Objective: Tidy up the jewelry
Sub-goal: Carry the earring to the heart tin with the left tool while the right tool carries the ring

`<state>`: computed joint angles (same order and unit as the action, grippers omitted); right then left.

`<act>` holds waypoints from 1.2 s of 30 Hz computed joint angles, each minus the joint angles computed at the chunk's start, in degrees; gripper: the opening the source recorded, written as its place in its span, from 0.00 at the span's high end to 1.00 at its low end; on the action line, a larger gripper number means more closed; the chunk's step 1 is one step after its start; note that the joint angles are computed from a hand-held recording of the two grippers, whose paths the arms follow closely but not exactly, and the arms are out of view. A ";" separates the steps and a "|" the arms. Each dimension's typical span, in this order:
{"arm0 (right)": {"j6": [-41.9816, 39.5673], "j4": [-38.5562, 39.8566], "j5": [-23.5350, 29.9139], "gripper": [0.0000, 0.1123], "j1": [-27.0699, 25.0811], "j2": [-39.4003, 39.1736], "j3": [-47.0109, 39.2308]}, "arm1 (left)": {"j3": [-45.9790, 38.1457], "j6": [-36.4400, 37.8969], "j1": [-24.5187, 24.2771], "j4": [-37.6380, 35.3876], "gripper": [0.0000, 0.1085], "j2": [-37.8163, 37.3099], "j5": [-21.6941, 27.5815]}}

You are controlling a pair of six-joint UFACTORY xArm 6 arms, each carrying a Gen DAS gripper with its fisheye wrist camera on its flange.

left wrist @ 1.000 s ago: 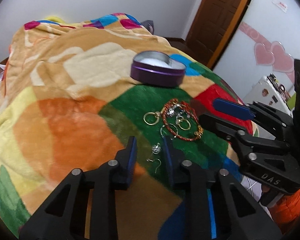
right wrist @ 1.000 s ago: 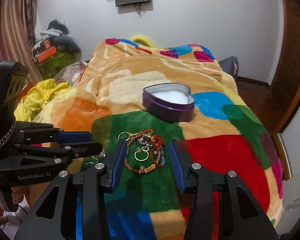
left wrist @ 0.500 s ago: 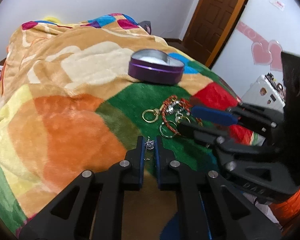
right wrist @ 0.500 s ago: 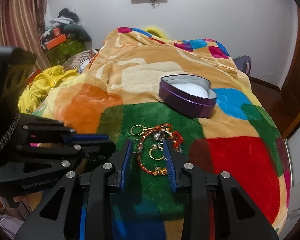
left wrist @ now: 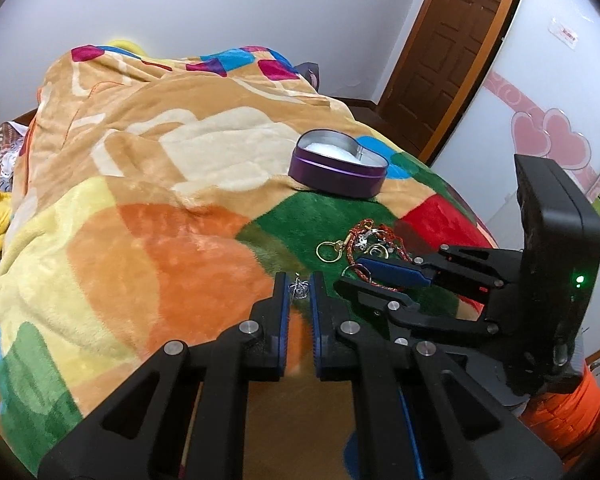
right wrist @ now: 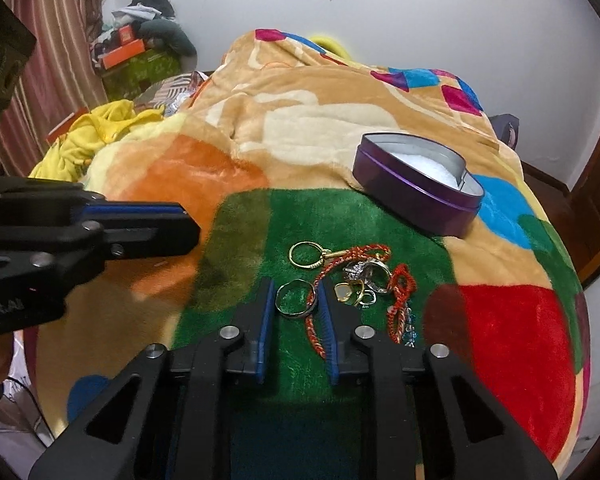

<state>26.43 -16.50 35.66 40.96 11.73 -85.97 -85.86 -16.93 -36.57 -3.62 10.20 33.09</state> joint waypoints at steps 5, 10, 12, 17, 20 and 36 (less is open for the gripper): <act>1.43 -1.17 -0.16 0.83 -0.09 -0.85 0.38 | 0.32 -1.08 -0.13 1.38 0.92 -0.60 -0.32; 4.16 -2.93 -1.58 0.83 -0.35 -2.74 1.51 | -0.75 -1.86 -0.22 2.45 0.92 -0.57 -0.57; 5.46 -4.15 -1.83 0.83 -0.43 -3.20 1.32 | -1.67 -2.35 -0.28 3.33 0.92 -0.37 -0.67; 9.44 -8.05 -3.06 0.83 -1.29 -5.13 1.76 | -4.32 -3.17 -0.52 5.12 0.92 0.50 -0.99; 11.50 -10.19 -3.75 0.83 -2.02 -6.00 1.85 | -6.39 -3.46 -0.72 6.27 0.92 1.38 -1.16; 19.25 -17.44 -7.32 0.83 -6.49 -6.46 1.66 | -26.38 -0.29 -0.75 7.02 0.92 13.54 1.34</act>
<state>45.68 -33.94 28.35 34.46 5.27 -84.31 -112.24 -17.22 -37.32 3.41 23.74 34.43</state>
